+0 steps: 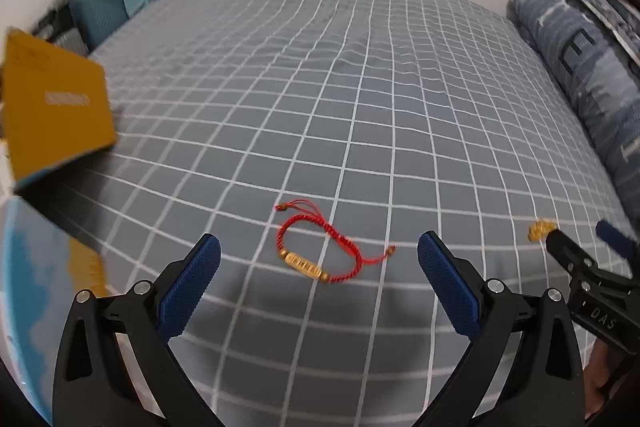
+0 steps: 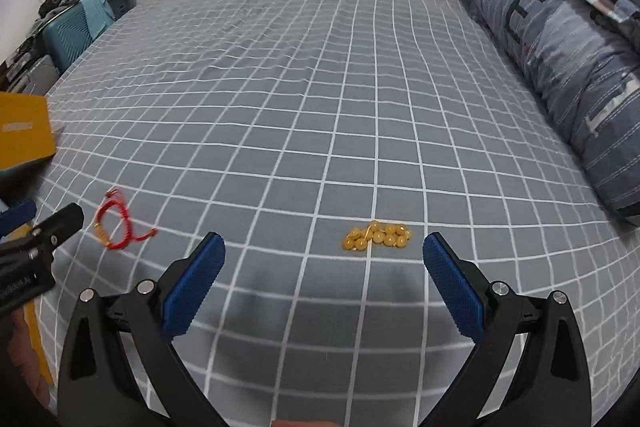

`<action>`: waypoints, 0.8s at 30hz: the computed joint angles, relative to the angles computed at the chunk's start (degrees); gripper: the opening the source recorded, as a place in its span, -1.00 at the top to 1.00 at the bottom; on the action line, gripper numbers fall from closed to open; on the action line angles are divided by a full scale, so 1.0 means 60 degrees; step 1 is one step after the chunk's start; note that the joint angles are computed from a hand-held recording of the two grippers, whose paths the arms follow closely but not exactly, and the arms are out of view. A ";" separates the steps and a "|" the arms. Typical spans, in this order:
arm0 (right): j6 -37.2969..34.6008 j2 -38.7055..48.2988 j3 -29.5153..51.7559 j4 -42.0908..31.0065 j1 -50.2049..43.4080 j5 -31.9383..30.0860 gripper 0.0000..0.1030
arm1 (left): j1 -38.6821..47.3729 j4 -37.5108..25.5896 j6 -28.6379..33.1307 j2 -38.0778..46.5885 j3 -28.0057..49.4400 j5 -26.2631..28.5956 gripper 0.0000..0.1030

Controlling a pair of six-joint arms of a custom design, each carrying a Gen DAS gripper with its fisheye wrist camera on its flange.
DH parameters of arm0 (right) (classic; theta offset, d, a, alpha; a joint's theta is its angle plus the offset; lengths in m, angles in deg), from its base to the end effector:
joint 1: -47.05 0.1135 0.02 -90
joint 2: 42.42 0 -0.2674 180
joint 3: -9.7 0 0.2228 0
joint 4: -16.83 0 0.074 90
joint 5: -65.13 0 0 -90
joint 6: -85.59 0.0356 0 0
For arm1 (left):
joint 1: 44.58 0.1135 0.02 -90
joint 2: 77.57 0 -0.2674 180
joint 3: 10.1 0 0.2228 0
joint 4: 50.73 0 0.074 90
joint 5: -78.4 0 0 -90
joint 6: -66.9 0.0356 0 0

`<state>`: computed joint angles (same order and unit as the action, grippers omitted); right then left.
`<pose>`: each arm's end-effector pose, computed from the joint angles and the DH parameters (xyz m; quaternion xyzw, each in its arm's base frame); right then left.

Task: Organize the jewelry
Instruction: 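Move both open tools back over the last bracelets on the bed, then grasp the red cord bracelet with left tool while right tool grasps amber beads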

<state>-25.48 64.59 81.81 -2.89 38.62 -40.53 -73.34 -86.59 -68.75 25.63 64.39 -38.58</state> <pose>0.3413 -0.0409 0.1534 -0.1450 0.9335 0.0489 0.3242 0.2899 -0.1407 0.1713 -0.1901 0.9307 0.0518 0.3081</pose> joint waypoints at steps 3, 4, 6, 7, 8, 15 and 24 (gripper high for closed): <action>0.0041 0.0655 0.0463 0.0001 -0.0009 -0.0156 -0.85 | 0.0422 0.0186 0.0312 0.0673 0.0406 0.0326 -0.89; 0.0070 0.0899 0.0615 -0.0012 -0.0041 -0.0306 -0.85 | 0.0529 0.0267 0.0408 0.0890 0.0526 0.0329 -0.89; 0.0084 0.1185 0.0751 0.0038 -0.0066 -0.0348 -0.85 | 0.0771 0.0559 0.0389 0.1171 0.0545 0.0455 -0.89; 0.0102 0.1370 0.0778 0.0183 -0.0065 -0.0323 -0.85 | 0.0890 0.0659 0.0408 0.1298 0.0567 0.0606 -0.89; 0.0081 0.1468 0.0802 0.0204 -0.0052 -0.0306 -0.85 | 0.0997 0.0739 0.0441 0.1451 0.0600 0.0713 -0.89; 0.0126 0.2228 0.1252 0.0371 -0.0169 -0.0315 -0.85 | 0.1162 0.1012 0.0711 0.2240 0.0874 0.0748 -0.88; 0.0195 0.2878 0.1590 0.0609 -0.0157 0.0052 -0.51 | 0.1182 0.0996 0.0978 0.3043 0.1302 0.0784 -0.69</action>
